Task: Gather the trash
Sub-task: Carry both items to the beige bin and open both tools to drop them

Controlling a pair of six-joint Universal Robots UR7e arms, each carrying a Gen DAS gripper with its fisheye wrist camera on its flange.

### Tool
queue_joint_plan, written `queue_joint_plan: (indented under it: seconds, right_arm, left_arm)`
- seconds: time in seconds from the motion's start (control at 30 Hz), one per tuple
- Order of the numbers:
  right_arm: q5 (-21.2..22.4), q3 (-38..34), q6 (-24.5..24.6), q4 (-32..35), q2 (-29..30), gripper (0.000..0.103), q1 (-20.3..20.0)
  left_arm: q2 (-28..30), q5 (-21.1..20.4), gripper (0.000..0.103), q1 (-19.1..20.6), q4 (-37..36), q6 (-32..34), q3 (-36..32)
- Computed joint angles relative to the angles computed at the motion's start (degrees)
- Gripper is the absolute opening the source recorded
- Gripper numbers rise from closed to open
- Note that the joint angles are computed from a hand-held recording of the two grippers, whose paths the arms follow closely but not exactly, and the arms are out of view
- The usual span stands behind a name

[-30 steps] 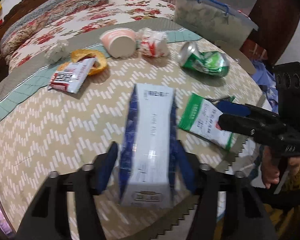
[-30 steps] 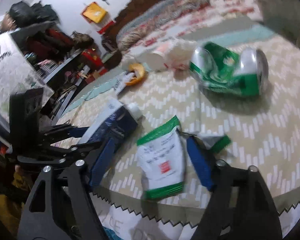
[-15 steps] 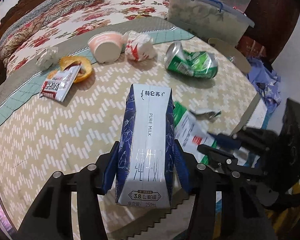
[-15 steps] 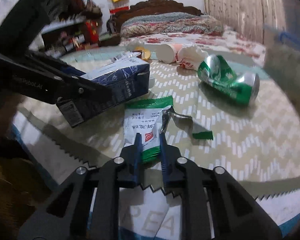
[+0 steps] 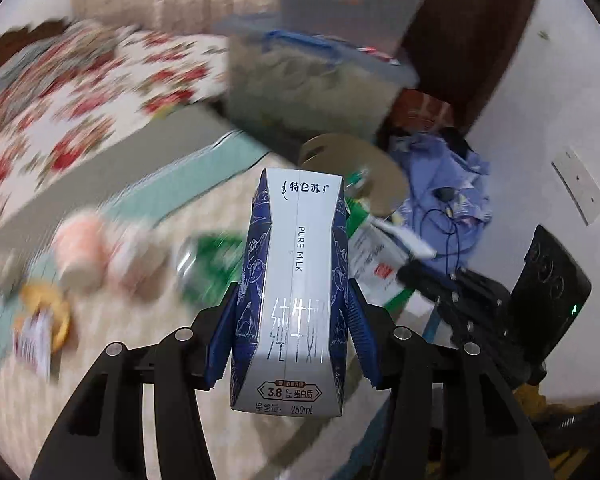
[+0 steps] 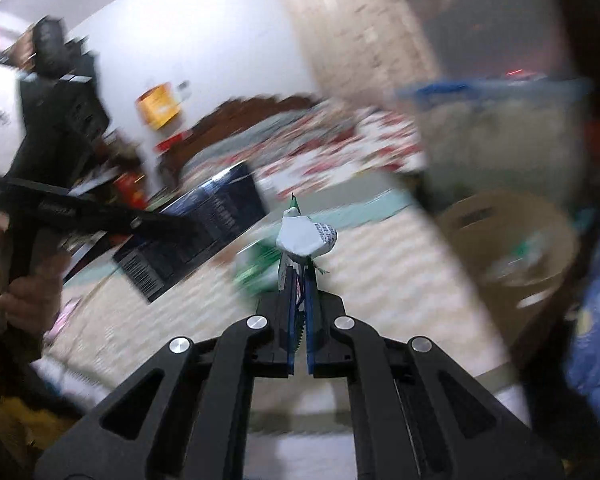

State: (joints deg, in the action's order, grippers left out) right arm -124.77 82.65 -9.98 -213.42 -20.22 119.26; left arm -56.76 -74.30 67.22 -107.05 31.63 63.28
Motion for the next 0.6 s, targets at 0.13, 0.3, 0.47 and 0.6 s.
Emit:
queue_joint_plan:
  seconds: [0.13,0.3,0.47,0.6]
  right_arm:
    - [-4.3,2.0,0.3,-6.4,-3.3,0.006,-3.4]
    - [-5.0,2.6,4.4,-4.1,-6.3,0.006,-8.2]
    - [1.4,3.4,17.5,6.8,-9.9,0.016,-14.4]
    - [3.4,4.9,22.3,2.0,-10.3,0.085,-15.9]
  left_arm:
    - [8.6,-1.9,0.049,-2.3,3.7,0.4,-7.5]
    - [20.5,-0.5,0.049,-4.2,7.5,-2.1,-18.4]
    - [31.1,3.8,0.069,-5.1,11.2,-5.8,-29.6]
    - [31.3,3.3,0.070,-4.9,9.2,-6.6,-30.3]
